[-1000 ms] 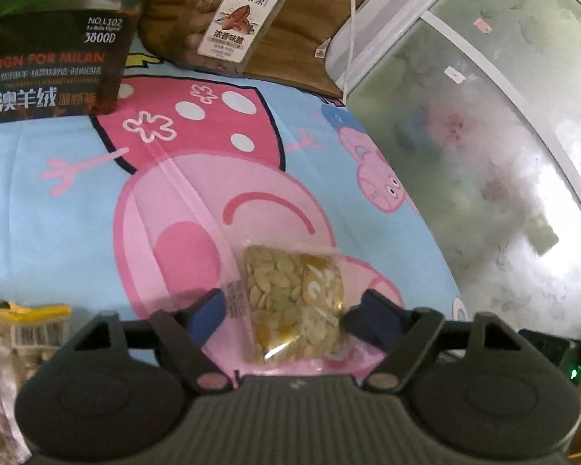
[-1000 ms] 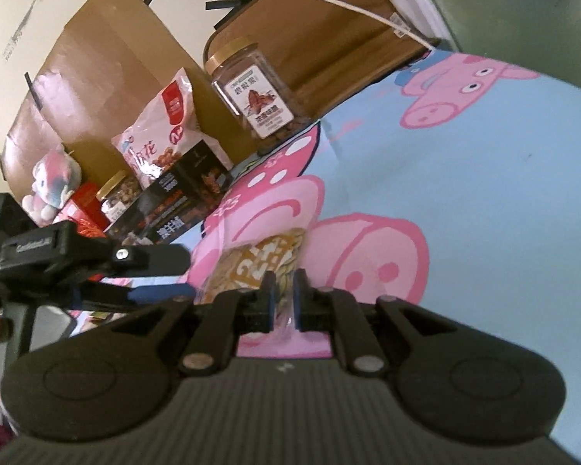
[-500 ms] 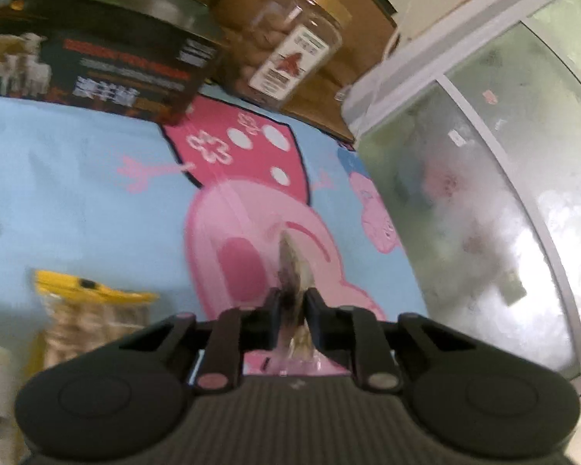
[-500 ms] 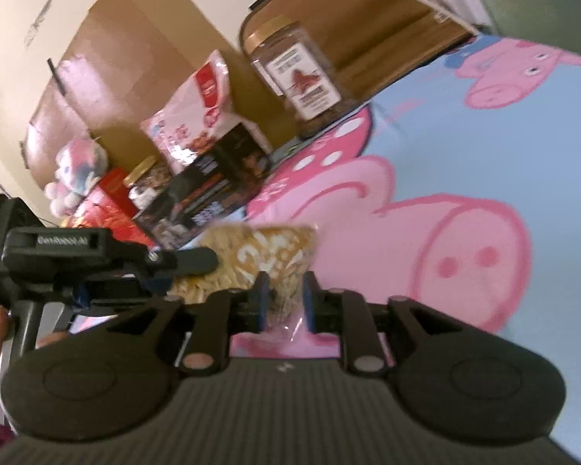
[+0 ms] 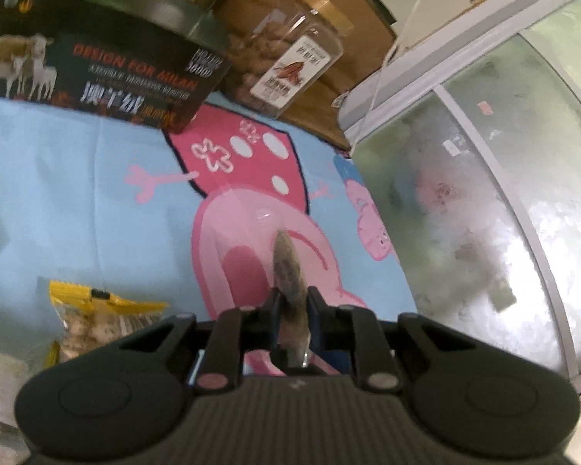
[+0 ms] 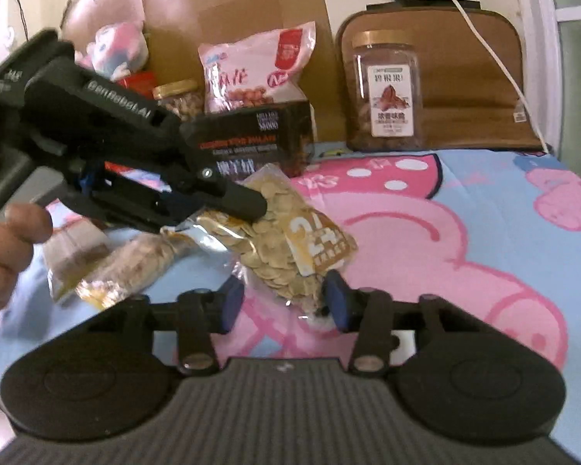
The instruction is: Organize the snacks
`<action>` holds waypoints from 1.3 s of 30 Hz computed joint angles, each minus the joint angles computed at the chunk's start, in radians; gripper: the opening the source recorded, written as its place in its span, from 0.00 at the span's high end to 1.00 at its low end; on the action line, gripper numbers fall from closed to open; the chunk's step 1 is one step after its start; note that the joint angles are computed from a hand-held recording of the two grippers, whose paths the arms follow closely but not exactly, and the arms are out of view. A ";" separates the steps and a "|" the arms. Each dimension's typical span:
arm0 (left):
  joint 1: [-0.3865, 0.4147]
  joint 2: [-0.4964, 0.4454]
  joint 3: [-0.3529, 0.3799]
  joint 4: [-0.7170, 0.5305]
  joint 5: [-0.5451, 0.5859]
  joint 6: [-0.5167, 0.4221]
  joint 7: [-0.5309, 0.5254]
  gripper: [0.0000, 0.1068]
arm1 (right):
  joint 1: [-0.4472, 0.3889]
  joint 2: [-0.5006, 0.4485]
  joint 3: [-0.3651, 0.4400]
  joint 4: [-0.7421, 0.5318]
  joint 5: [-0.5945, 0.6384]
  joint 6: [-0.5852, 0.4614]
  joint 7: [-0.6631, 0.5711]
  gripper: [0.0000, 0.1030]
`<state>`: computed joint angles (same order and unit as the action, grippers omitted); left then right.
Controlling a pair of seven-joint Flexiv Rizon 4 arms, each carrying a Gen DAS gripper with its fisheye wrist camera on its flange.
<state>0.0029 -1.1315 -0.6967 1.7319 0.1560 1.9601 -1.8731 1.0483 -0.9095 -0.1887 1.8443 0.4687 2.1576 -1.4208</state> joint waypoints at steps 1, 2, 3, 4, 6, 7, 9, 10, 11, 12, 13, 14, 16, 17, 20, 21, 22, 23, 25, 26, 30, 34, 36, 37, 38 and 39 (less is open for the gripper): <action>0.000 0.007 0.002 0.005 0.004 0.011 0.001 0.86 | 0.002 -0.007 -0.001 -0.004 0.001 0.014 -0.003 0.69; 0.000 0.016 0.005 0.008 0.011 0.020 0.004 0.86 | 0.014 -0.013 -0.011 -0.013 0.012 0.024 -0.009 0.71; -0.005 0.030 0.014 0.010 0.015 0.031 0.006 0.86 | 0.028 -0.019 -0.023 -0.022 0.023 0.032 -0.022 0.73; -0.015 0.048 0.031 0.013 0.015 0.046 0.006 0.86 | 0.056 -0.031 -0.053 -0.040 0.048 0.032 -0.043 0.75; -0.029 0.090 0.067 0.020 0.017 0.078 0.003 0.86 | 0.107 -0.057 -0.116 -0.085 0.098 0.032 -0.092 0.76; -0.031 0.107 0.081 0.022 0.019 0.088 0.000 0.86 | 0.113 -0.070 -0.133 -0.115 0.107 0.033 -0.114 0.76; -0.029 0.144 0.109 0.028 0.021 0.108 -0.011 0.86 | 0.110 -0.086 -0.154 -0.173 0.109 0.022 -0.155 0.76; -0.022 0.159 0.119 0.026 0.022 0.114 -0.018 0.86 | 0.108 -0.100 -0.170 -0.212 0.106 0.009 -0.178 0.76; -0.019 0.170 0.132 0.021 0.020 0.117 -0.025 0.86 | 0.105 -0.119 -0.187 -0.258 0.103 -0.004 -0.199 0.76; -0.024 0.183 0.156 0.013 0.009 0.123 -0.030 0.86 | 0.098 -0.141 -0.202 -0.308 0.098 -0.019 -0.216 0.76; -0.032 0.193 0.182 0.003 -0.005 0.125 -0.034 0.86 | 0.095 -0.165 -0.225 -0.361 0.097 -0.042 -0.232 0.76; -0.044 0.200 0.218 -0.016 -0.005 0.120 -0.058 0.85 | 0.098 -0.194 -0.257 -0.417 0.105 -0.071 -0.245 0.76; -0.108 0.215 0.350 -0.081 -0.011 0.081 -0.120 0.77 | 0.101 -0.265 -0.335 -0.539 0.112 -0.153 -0.235 0.76; -0.174 0.218 0.431 -0.101 -0.107 0.064 -0.082 0.70 | 0.106 -0.306 -0.395 -0.578 0.059 -0.200 -0.157 0.74; -0.321 0.211 0.588 -0.126 -0.426 -0.053 0.082 0.70 | 0.140 -0.428 -0.563 -0.716 0.147 -0.349 -0.136 0.69; -0.317 0.206 0.590 -0.121 -0.407 -0.060 0.049 0.70 | 0.136 -0.424 -0.557 -0.712 0.128 -0.371 -0.100 0.69; -0.303 0.200 0.580 -0.106 -0.363 -0.012 0.026 0.70 | 0.130 -0.402 -0.519 -0.687 0.126 -0.335 -0.094 0.68; -0.318 0.201 0.585 -0.085 -0.383 0.035 0.061 0.70 | 0.135 -0.387 -0.498 -0.650 0.127 -0.288 -0.088 0.67; -0.360 0.215 0.614 -0.045 -0.421 0.095 0.097 0.70 | 0.133 -0.320 -0.418 -0.552 0.100 -0.203 -0.086 0.67; -0.339 0.223 0.595 -0.025 -0.368 0.114 0.059 0.70 | 0.108 -0.277 -0.353 -0.509 0.065 -0.164 -0.082 0.67; -0.298 0.261 0.526 0.075 -0.341 0.200 0.054 0.70 | -0.021 -0.116 -0.069 -0.324 -0.072 -0.064 -0.059 0.67; -0.272 0.293 0.485 0.189 -0.285 0.248 0.019 0.70 | -0.249 -0.014 0.257 -0.139 -0.323 0.000 0.054 0.63; -0.263 0.299 0.468 0.228 -0.261 0.244 0.003 0.68 | -0.325 -0.002 0.354 -0.078 -0.418 0.016 0.120 0.54; -0.255 0.297 0.456 0.242 -0.244 0.242 -0.006 0.68 | -0.348 0.004 0.384 -0.049 -0.457 0.019 0.146 0.48; -0.245 0.294 0.444 0.255 -0.225 0.243 -0.017 0.68 | -0.349 0.002 0.388 -0.041 -0.478 0.014 0.162 0.41; -0.237 0.289 0.433 0.266 -0.209 0.243 -0.028 0.68 | -0.326 0.004 0.368 -0.039 -0.472 0.002 0.172 0.37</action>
